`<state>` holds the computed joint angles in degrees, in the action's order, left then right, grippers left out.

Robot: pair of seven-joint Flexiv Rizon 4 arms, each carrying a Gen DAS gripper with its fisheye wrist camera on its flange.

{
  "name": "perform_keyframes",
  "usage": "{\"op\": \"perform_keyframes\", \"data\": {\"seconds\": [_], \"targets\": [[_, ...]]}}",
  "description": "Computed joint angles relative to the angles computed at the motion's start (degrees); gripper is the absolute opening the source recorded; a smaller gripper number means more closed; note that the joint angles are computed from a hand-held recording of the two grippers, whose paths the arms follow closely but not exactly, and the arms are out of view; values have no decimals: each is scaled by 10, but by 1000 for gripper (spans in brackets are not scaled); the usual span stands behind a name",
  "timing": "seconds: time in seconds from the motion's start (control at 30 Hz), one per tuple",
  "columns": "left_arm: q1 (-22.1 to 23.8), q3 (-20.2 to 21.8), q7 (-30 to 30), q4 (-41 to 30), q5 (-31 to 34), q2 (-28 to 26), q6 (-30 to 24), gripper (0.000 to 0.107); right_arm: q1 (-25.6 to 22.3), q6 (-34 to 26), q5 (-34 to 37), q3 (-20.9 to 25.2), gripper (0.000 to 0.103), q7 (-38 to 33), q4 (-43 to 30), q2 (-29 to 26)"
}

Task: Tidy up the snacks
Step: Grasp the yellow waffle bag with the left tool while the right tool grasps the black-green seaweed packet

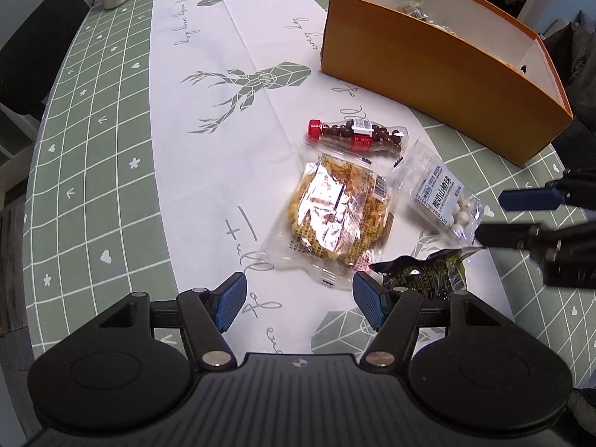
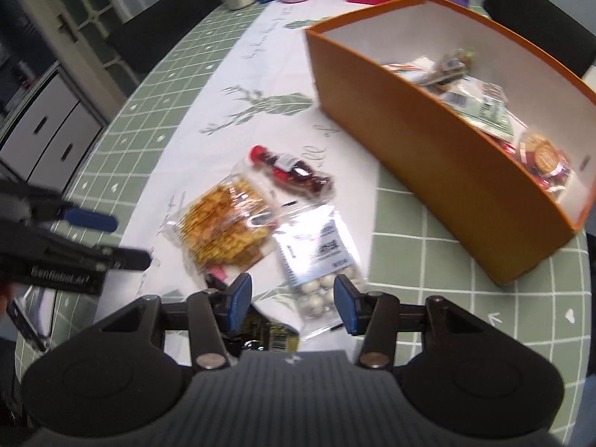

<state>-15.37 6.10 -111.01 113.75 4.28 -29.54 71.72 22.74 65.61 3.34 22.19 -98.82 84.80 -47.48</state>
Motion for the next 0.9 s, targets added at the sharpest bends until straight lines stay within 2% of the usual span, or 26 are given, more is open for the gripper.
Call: {"op": "perform_keyframes", "data": {"seconds": [0.1,0.17,0.33,0.47,0.5,0.6,0.73,0.9], "targets": [[4,0,4,-7,-1,-4,0,77,-17,1,0,33,55,-67,0,-10],[7,0,4,-9,-3,-4,0,77,-20,-1,-5,45,56,-113,0,-15],[10,2,7,-15,-5,-7,-7,77,-7,-32,-12,45,57,-178,-21,-34],[12,0,11,-21,-4,-10,-11,78,16,-62,-17,26,56,-191,-39,-47],[13,-1,13,-21,-5,-11,-10,79,19,-77,-16,24,51,-191,-46,-49],[16,-4,20,-26,-7,-18,-9,82,23,-96,-5,19,47,-194,-51,-49],[15,-4,29,-39,-9,-34,-2,83,32,-98,5,-4,47,-159,-39,-33],[13,-4,44,-58,-9,-60,20,85,21,-96,10,-24,47,-115,-16,-16]]}}
